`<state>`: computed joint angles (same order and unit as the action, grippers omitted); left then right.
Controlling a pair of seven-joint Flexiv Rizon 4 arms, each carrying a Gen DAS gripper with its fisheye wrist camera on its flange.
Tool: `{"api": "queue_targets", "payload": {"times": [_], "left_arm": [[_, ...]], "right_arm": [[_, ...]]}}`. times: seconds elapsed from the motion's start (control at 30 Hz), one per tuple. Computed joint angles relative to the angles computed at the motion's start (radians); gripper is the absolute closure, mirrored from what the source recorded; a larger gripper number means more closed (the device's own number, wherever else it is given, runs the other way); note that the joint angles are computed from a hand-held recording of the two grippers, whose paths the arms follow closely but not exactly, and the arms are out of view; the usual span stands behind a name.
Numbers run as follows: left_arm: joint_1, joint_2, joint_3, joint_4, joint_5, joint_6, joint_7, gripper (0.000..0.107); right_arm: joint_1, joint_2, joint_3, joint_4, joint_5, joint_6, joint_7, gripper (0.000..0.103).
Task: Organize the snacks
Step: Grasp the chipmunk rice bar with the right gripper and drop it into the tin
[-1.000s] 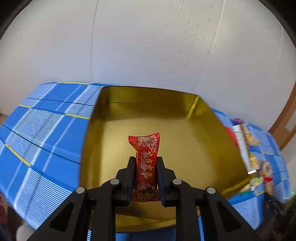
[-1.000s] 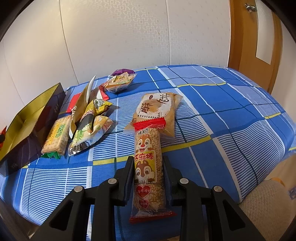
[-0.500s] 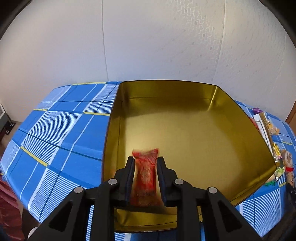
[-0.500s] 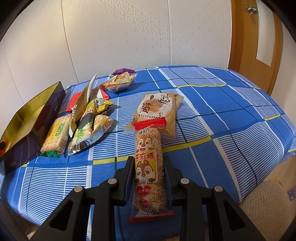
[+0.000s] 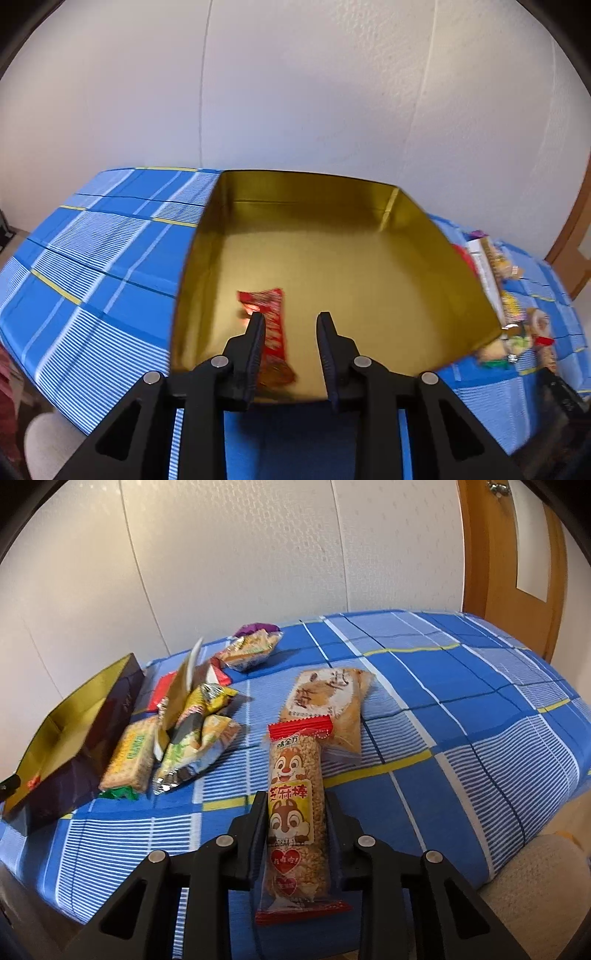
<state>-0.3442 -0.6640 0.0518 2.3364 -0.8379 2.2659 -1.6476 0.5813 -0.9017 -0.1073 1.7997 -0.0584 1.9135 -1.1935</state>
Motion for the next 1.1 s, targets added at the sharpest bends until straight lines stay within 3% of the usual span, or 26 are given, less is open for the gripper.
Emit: {"api": "queue_targets", "payload": {"times": [0.23,0.4,0.67,0.97,1.1], "left_arm": [[0.068,0.009,-0.054,0.036,0.219,0.096,-0.16,0.073],[0.057,0.008,-0.059,0.024,0.25,0.1,-0.19,0.073],[-0.074,-0.023,-0.043,-0.007,0.04,0.071,-0.136,0.072],[-0.105,-0.037,-0.056,-0.018,0.013,0.09,-0.091,0.072],[-0.107,-0.037,-0.062,-0.016,-0.003,0.098,-0.088,0.072]], "right_arm": [[-0.045,0.01,0.074,0.031,-0.027,0.13,-0.059,0.074],[-0.076,0.022,0.125,0.036,-0.076,0.125,-0.09,0.074],[-0.123,0.034,0.21,0.031,-0.185,0.117,-0.127,0.074],[-0.156,-0.004,0.327,-0.092,-0.357,0.051,-0.101,0.074],[-0.157,-0.053,0.376,-0.201,-0.425,-0.033,-0.08,0.074]]}}
